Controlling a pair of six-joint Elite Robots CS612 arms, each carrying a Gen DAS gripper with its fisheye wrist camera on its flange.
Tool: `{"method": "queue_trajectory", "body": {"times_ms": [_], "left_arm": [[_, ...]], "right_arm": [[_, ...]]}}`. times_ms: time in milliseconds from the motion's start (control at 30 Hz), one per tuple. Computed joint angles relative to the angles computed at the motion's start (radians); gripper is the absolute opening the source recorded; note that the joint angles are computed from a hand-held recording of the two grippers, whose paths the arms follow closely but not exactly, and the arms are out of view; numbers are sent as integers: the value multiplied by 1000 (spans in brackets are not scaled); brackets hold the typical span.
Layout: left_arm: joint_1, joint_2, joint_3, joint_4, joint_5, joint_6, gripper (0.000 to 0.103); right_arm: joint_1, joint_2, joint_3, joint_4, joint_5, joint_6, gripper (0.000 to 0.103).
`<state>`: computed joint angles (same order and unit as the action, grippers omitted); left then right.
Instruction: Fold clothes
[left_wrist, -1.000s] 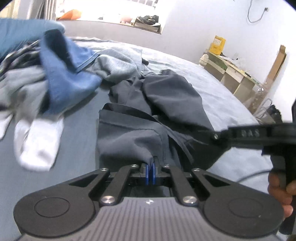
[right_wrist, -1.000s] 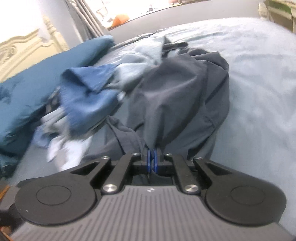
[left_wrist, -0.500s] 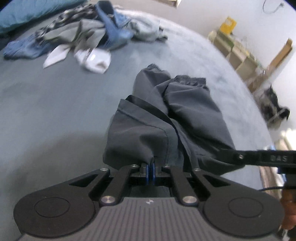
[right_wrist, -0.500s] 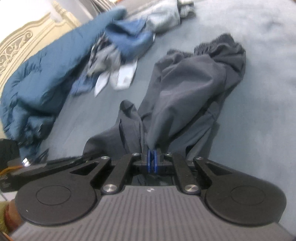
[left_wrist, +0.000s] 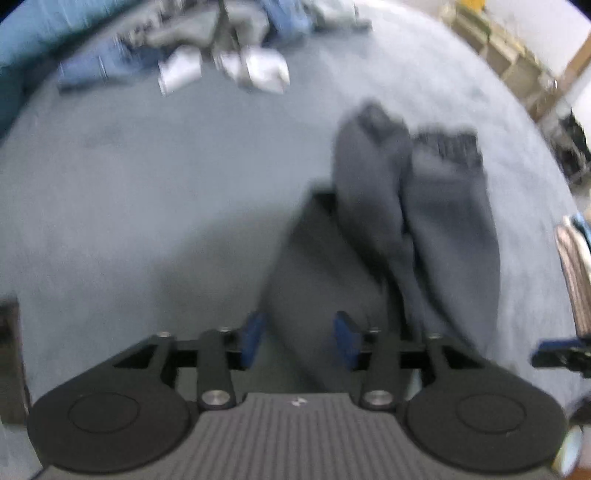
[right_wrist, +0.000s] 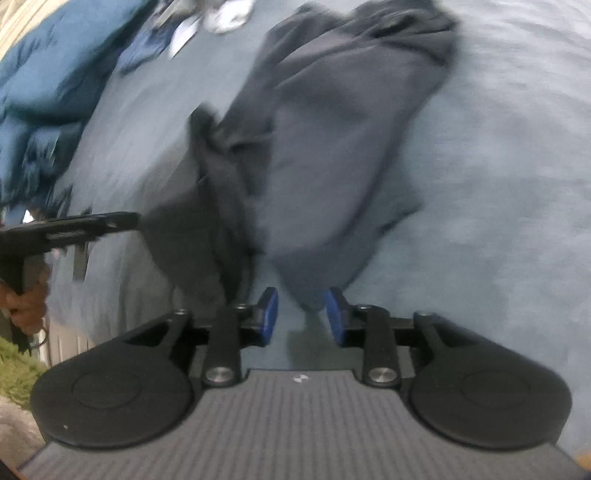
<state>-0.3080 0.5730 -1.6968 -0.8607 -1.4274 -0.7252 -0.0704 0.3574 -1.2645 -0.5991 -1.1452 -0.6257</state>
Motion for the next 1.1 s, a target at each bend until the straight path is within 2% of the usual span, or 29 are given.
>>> {"method": "queue_trajectory", "body": {"times_ms": [67,133,233,300,400,467,500,567,600,633,700,767,933,1100], "left_arm": [[13,-4,39,-106,24,14,58],[30,-14,115,-230,15,37,62],[61,-39,268,-434,-48,97,68],[79,-69,386,-530,-108,146,72],[100,-112,541,-605,-168,167,72],[103,-138,614,-589,-166,162,71],[102,-146,636,-578,-152,158,68],[99,-151,659,-559,-126,144,56],[99,-142,649,-557,-130,130,47],[98,-131,634,-558,-131,122,42],[90,-113,609,-556,-108,114,14],[82,-87,563,-573,-77,98,4],[62,-39,449,-653,-67,84,2],[26,-31,378,-709,-93,180,2]], "right_arm": [[-10,-2,18,-110,14,65,48],[-13,-3,58,-258,37,143,57],[-4,-22,174,-475,83,247,58],[4,-51,291,-607,127,301,61],[24,-108,469,-769,166,388,61],[37,-149,577,-843,190,425,61],[43,-168,622,-871,202,437,61],[52,-193,682,-899,223,440,62],[56,-207,714,-914,233,442,62],[61,-223,750,-931,244,443,62],[69,-240,796,-946,263,449,62],[77,-245,810,-928,265,449,62],[84,-244,784,-845,240,418,62],[75,-229,710,-757,263,403,62]]}}
